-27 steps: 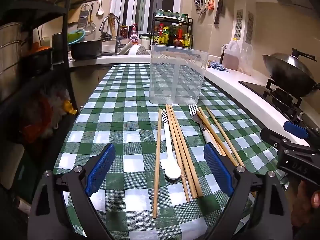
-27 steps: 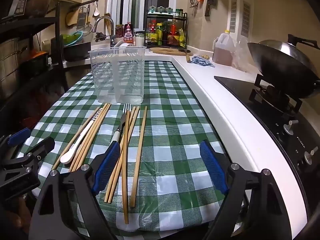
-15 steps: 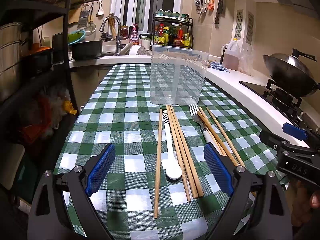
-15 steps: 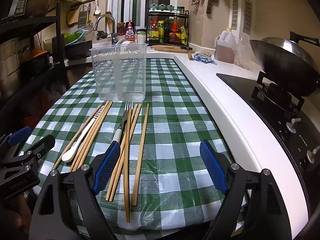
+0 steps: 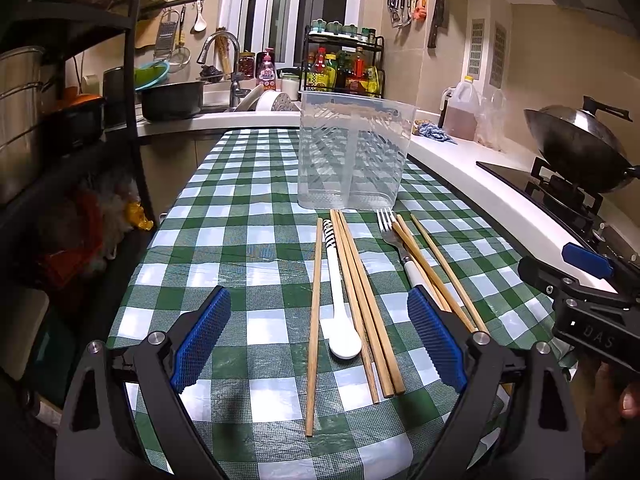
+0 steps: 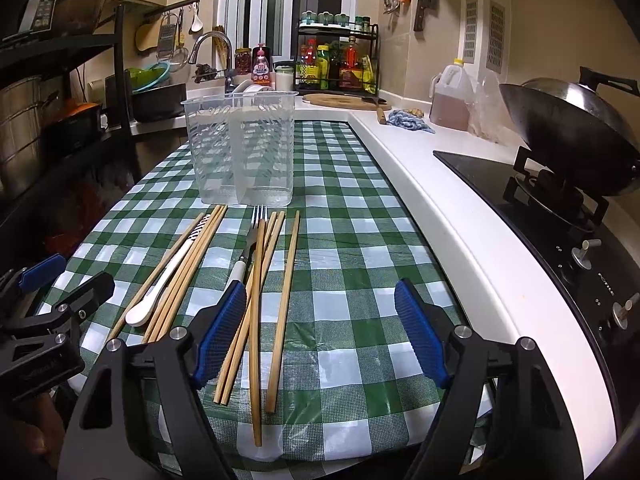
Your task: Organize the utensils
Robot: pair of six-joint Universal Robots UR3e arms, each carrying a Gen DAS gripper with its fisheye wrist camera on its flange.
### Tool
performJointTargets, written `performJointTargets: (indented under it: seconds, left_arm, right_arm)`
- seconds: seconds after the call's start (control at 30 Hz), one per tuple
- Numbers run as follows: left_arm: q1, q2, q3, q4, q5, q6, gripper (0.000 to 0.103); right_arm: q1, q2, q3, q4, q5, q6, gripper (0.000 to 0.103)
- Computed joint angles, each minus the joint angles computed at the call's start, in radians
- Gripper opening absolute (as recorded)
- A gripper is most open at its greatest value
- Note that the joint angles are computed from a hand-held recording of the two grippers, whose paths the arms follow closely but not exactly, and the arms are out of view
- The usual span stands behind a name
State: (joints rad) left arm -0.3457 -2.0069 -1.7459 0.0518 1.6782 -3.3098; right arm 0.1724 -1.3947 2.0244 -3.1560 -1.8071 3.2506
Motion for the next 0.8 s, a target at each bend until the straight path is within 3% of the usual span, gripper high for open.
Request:
performJointTargets:
  seconds: [0.6,0.8]
  left_arm:
    - [-0.003,-0.004,0.008,-0.004,0.001,-0.002,0.087]
    - [-0.006,-0.006,0.013,-0.008,0.0,0.0,0.087]
  right_arm:
    - [-0.005,0.003,-0.009,0.02,0.005,0.015,0.066]
    - [-0.036,-0.017,0.007,0.026,0.054,0.03,0.063]
